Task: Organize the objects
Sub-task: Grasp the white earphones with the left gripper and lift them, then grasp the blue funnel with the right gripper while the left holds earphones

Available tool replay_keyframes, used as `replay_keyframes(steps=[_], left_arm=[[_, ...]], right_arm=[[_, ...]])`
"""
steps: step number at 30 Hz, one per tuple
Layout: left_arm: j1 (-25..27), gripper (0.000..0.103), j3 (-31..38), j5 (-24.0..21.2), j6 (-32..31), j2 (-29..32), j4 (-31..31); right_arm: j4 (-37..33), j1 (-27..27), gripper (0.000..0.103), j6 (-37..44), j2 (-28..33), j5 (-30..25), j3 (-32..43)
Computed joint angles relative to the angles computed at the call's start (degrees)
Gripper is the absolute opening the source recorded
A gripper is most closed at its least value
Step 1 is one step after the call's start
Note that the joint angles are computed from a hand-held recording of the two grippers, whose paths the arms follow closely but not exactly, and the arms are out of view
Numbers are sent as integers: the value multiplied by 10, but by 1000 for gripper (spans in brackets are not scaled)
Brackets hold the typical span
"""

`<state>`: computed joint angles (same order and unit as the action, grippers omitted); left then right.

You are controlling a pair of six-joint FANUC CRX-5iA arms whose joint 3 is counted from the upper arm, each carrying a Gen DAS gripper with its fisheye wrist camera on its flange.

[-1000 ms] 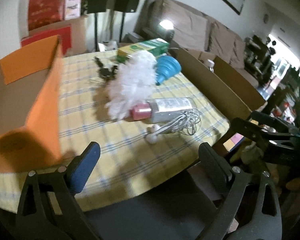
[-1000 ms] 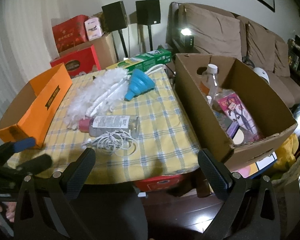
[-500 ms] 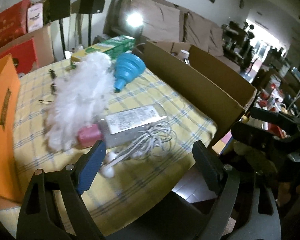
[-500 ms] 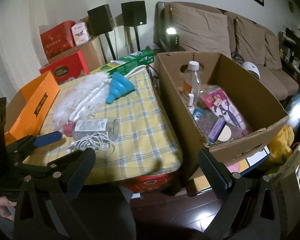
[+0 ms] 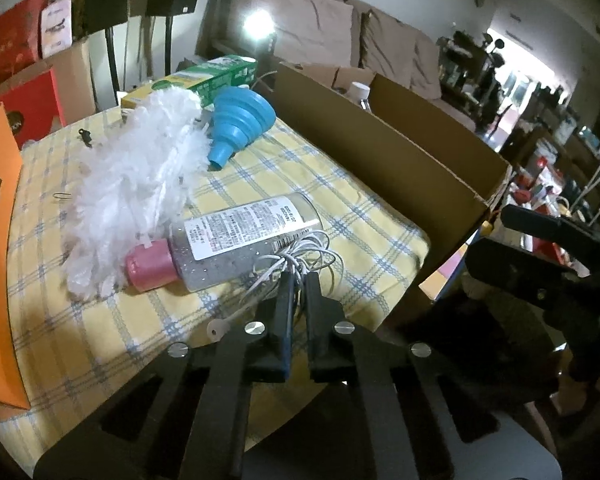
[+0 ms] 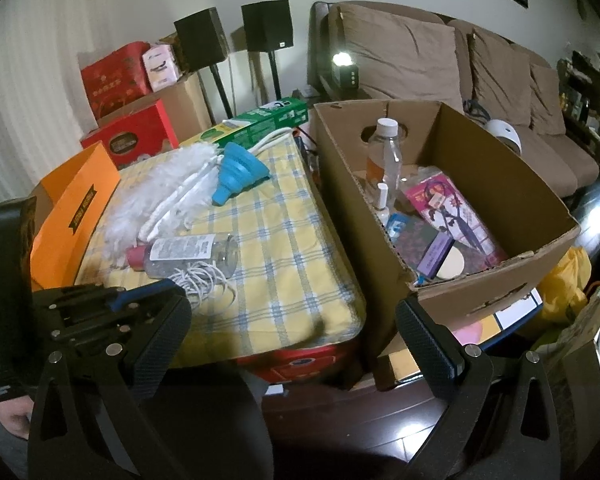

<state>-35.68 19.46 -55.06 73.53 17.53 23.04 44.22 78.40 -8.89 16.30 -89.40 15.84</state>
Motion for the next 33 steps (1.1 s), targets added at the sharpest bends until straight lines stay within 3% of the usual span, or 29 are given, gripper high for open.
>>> replay_keyframes(steps=[14,29,33], left_arm=[[55,3,-81,49,-6,-89,94],[98,3,-86,59,58,-126,55],[106,3,-92,61,67,-130,54]], right_arm=[[16,-4,103,35,18,-2,33],[16,-73,103,133,78,22,115],[-19,-107,100,127,76,75,114]])
